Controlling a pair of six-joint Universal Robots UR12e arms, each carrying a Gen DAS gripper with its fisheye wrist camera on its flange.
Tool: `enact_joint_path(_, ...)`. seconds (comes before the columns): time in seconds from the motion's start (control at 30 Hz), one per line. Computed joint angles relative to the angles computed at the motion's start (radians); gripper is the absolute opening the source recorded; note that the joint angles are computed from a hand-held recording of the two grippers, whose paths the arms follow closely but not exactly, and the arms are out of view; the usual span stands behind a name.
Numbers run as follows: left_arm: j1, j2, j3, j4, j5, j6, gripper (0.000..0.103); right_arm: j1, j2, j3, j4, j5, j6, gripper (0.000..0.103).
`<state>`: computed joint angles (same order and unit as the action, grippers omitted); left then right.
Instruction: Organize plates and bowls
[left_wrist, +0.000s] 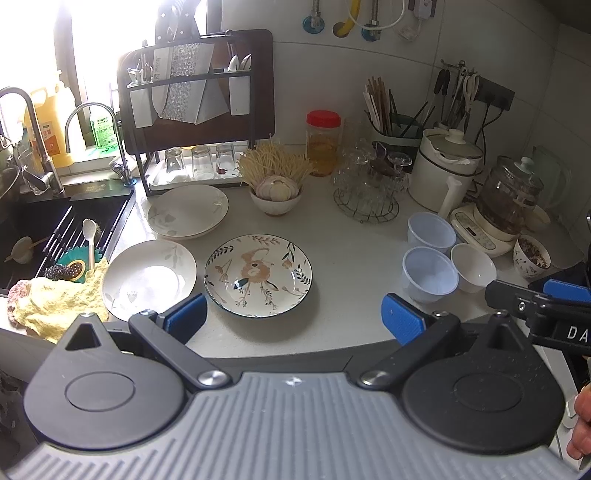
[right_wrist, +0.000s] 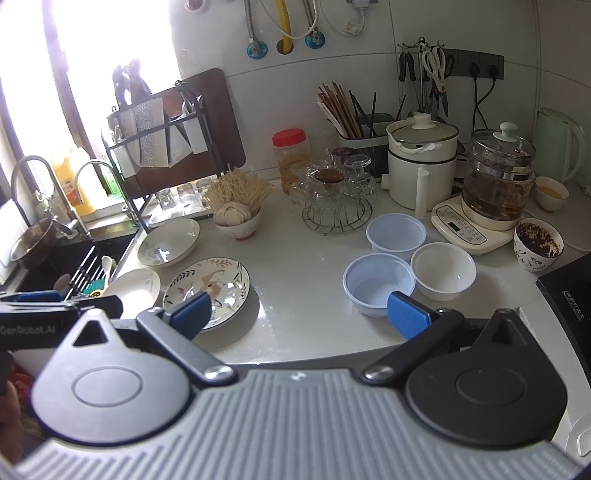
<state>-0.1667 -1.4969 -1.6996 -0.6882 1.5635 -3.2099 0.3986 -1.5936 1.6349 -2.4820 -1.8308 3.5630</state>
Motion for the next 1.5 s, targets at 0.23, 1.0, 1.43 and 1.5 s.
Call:
enact_joint_path(0.23,-0.002,0.005,-0.004,0.008,0.004,0.001,0.102,0.003,-0.005,0.007,-0.006,0.004,0.001,0.103)
enact_joint_path(1.0,-0.004,0.035,-0.027,-0.014,0.038,-0.026,0.102,0.003,-0.018,0.024,-0.005,0.052,-0.013,0.103)
enact_joint_path(1.43,-0.025,0.051,-0.046,-0.014,0.084,-0.049,0.102,0.001,-0.034,0.055,-0.067,0.069,-0.041,0.103)
enact_joint_path(1.5,-0.031,0.054,-0.049,-0.005,0.098,-0.056,0.102,-0.002,-0.036,0.058,-0.073,0.079,-0.05,0.103)
